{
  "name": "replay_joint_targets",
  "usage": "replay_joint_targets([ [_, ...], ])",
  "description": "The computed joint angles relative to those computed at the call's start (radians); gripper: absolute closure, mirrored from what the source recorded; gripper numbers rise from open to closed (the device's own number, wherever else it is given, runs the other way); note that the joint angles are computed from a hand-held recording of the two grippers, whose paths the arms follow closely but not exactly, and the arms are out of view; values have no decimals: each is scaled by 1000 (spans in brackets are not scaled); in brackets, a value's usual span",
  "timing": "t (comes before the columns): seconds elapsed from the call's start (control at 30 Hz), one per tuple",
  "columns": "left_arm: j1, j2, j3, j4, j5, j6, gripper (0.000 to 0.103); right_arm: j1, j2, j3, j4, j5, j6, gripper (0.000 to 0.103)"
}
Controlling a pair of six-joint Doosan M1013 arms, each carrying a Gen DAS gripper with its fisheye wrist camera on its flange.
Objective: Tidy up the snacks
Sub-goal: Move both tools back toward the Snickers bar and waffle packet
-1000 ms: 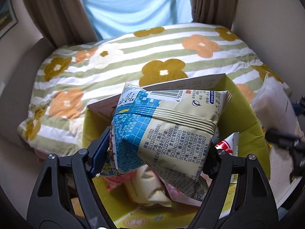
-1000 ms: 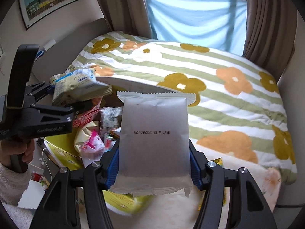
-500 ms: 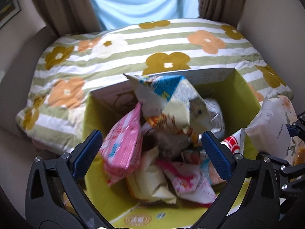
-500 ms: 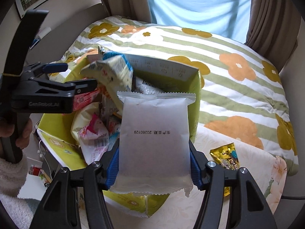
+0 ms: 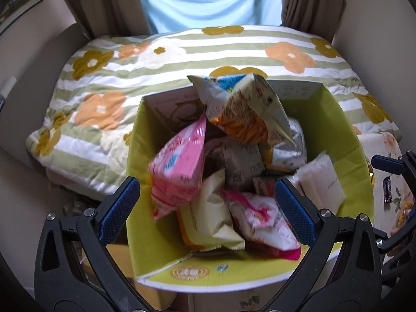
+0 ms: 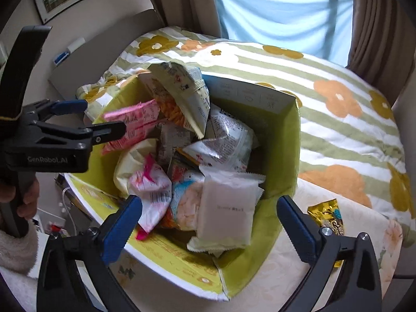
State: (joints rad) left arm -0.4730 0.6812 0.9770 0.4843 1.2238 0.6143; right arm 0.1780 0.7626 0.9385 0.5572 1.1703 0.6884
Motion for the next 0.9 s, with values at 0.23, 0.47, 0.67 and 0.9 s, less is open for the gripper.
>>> replay_joint_targets([
  [0.23, -13, -21, 29, 15, -4, -20, 0, -3, -20, 32, -10, -2, -18, 0],
  [0.47, -22, -46, 55, 25, -39, -30, 0, 0, -70, 92, -21, -72, -39, 0],
  [0.67, -33, -58, 65, 28, -86, -12, 0, -6, -103, 131, -20, -123, -2, 0],
  [0.9, -47, -42, 32, 20, -116, 45, 0, -29, -153, 200, -32, -221, 41, 0],
])
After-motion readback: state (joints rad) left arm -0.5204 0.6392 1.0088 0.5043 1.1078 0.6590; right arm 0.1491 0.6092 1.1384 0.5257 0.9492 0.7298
